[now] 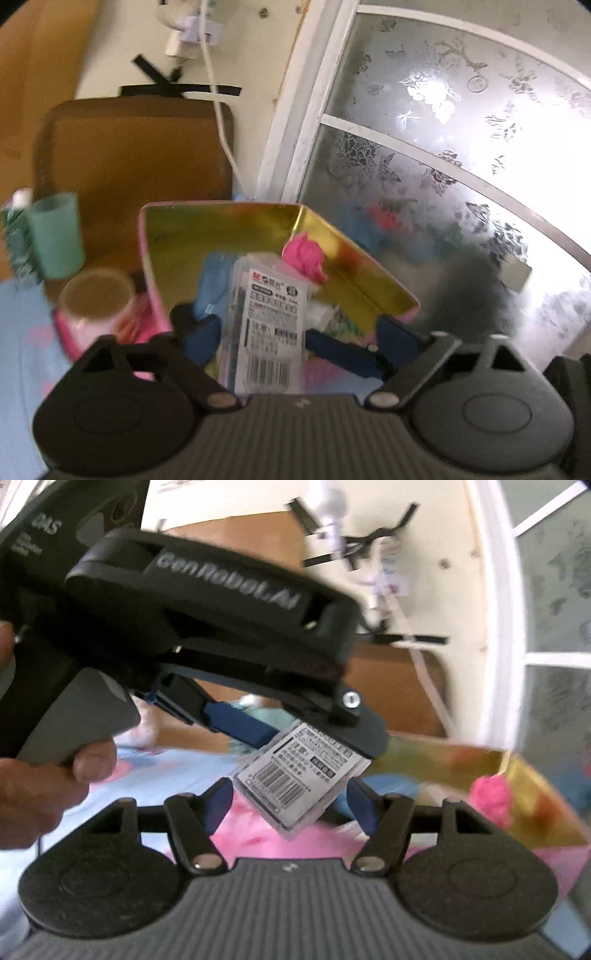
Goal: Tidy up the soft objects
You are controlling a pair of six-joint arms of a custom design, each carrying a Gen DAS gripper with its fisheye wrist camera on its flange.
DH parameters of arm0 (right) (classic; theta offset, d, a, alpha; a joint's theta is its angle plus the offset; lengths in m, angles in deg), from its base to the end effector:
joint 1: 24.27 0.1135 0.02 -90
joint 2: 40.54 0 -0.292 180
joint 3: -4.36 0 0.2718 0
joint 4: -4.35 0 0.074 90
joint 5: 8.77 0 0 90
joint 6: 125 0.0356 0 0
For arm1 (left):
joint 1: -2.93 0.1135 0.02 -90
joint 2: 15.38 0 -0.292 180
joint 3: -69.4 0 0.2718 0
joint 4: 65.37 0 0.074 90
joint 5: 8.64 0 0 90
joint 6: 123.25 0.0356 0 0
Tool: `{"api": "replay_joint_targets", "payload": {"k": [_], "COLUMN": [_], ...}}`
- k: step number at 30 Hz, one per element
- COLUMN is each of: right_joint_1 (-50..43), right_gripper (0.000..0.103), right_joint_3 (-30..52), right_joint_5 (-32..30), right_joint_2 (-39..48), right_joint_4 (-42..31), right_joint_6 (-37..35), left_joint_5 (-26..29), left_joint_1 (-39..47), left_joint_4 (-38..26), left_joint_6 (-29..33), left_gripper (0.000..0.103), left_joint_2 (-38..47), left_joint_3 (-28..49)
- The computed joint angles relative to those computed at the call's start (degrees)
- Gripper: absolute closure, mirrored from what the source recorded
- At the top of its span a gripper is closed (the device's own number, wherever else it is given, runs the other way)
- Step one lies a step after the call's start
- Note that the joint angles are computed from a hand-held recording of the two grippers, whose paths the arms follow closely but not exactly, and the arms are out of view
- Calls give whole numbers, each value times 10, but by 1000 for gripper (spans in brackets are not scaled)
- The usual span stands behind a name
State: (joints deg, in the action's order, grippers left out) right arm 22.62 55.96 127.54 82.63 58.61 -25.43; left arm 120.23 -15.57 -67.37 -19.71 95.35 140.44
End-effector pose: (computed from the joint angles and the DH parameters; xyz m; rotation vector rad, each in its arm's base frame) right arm 0.2647 0.2451 0.0707 -0.0370 1.7777 -0.0488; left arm 0.3803 -0.1508 0.1454 0.9439 2.0232 -0.8201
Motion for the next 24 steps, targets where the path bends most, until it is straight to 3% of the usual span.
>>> {"api": "replay_joint_targets", "payload": {"k": [2, 4, 5, 7, 14, 18, 24], "right_joint_1": [-33, -60, -71, -67, -18, 23, 48], "right_gripper": [31, 32, 32, 32, 32, 32, 32], "right_joint_3": [17, 32, 16, -31, -52, -39, -18], "right_joint_5": [40, 66, 52, 41, 90, 121, 106], "right_joint_2": [7, -5, -13, -16, 16, 23, 13], "right_joint_4": [-29, -120, -119, -49, 18, 12, -38], "right_joint_6": [-4, 56, 91, 124, 155, 191, 249], "left_joint_5": [-65, -96, -82, -73, -112, -131, -152], "left_joint_1": [-29, -35, -28, -13, 28, 55, 92], "left_joint_4": [29, 28, 22, 29, 61, 77, 104], "left_joint_6": [-18, -35, -39, -36, -25, -17, 3], "left_gripper": [4, 4, 4, 4, 4, 4, 3], "left_joint_2": [19, 34, 39, 44, 25, 2, -13], "left_joint_3": [15, 25, 26, 13, -46, -85, -134]}}
